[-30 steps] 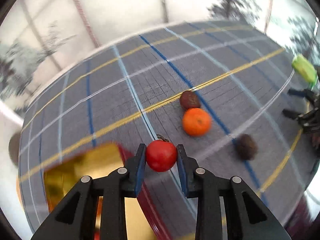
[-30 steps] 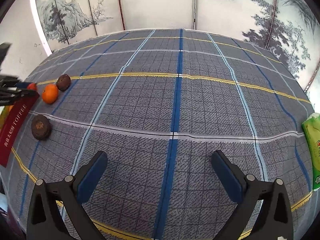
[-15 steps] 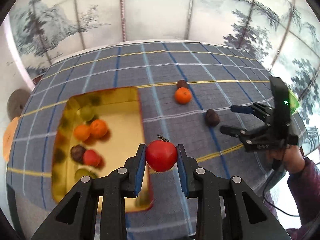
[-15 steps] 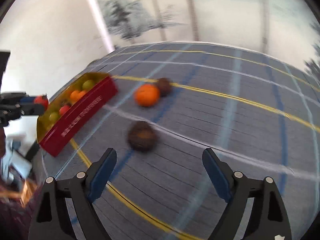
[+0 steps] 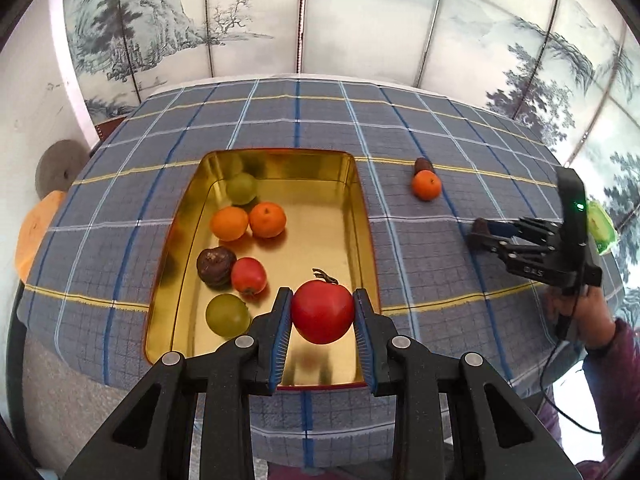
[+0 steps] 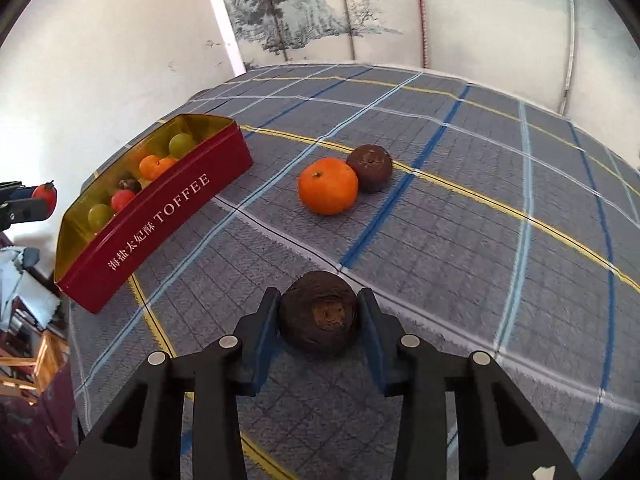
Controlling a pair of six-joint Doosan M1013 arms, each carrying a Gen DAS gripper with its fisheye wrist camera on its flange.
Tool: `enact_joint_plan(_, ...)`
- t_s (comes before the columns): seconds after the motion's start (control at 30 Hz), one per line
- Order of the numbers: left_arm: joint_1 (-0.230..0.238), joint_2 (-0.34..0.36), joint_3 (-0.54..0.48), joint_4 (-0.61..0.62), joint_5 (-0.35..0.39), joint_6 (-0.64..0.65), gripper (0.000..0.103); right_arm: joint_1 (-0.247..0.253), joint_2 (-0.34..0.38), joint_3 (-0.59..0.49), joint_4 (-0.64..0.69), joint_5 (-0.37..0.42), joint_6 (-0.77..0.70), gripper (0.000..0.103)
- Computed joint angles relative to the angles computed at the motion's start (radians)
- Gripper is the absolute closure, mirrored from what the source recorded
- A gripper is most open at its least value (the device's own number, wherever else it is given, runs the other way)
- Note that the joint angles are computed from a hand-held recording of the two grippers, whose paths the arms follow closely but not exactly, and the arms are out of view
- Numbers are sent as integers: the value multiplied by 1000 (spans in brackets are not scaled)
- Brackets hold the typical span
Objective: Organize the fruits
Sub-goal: 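Lower the red tomato into the tin and open the left gripper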
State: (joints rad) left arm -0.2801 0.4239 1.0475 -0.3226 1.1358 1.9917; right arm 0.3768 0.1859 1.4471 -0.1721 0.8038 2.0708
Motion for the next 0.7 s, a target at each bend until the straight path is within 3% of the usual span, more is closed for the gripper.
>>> enact_joint_plan(0.23,-11,9,13,27,-25,10,72,-13,-43,55,-36,-53,143,67)
enact_joint_plan(0.7,-32,81,-53,86,-39,-35,71,-19,-48,63,-33,-63,169,67)
